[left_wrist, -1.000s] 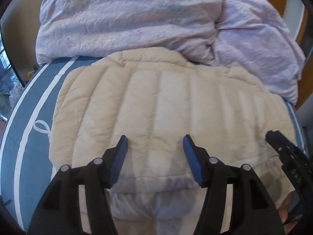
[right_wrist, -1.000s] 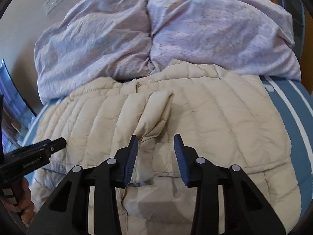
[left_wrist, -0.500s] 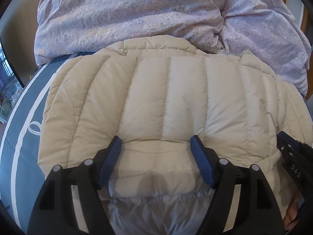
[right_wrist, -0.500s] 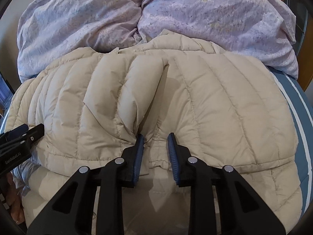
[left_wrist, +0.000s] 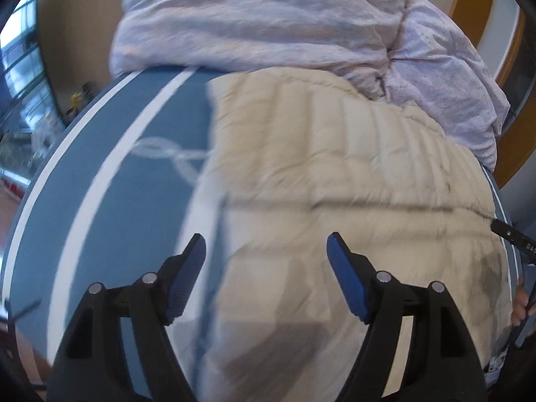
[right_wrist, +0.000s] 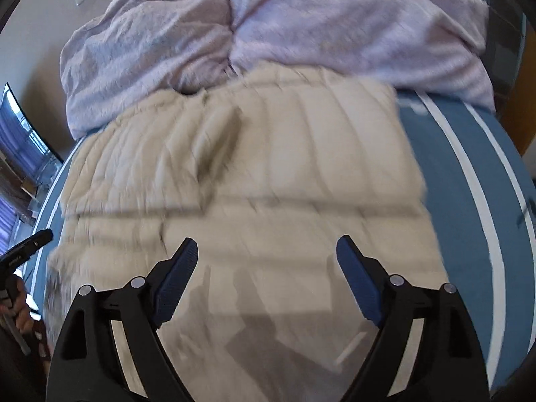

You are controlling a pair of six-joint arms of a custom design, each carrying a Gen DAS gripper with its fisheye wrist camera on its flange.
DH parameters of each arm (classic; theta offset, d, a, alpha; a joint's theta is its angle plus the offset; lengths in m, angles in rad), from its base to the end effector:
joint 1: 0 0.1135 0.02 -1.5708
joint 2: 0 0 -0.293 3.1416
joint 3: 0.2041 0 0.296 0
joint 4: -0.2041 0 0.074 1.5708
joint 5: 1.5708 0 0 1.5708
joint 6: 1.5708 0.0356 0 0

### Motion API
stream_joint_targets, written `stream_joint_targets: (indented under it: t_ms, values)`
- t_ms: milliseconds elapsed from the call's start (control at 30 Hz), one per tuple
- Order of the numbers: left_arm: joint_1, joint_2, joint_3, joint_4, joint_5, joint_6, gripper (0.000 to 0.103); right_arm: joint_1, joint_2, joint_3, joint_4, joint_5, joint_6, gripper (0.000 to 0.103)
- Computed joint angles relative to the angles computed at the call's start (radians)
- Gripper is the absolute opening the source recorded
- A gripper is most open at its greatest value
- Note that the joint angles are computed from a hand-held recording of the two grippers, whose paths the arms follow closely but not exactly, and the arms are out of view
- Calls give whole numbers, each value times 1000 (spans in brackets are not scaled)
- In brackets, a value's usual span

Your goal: Fold large clothes

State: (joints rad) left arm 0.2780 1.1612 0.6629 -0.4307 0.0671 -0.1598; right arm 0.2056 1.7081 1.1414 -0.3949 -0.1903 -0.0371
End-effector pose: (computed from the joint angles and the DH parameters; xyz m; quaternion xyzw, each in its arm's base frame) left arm 0.2431 0.0669 0.2087 -0.1956 0.9281 -0.0132 0.3166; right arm 0.3894 0.0881 0.2094 -0.1432 0.9392 0.1154 0.2899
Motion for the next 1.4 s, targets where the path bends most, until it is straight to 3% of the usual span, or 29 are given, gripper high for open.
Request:
stream_joint_targets:
  t_ms: [267,500,867,1200,1400]
  values:
    - [354,-300,-197,-200,287,224,74,-323,-214,-241,-94,-195,-137,86]
    - [471,-404,-275,-313,434,333,70,-536,-250,-303,-190,-320,-281,79]
    - [379,-580,-334,-410,404,294,56,-626,-227,-332,-263,-433,-400,64]
    - [276,-679,-358,-462,375,218,53,-644,-183,-343,-347,-587,-496,54]
    - [188,-730,-370,-470,310,143,43,-670,-138,-334,-366,-635,-522,35]
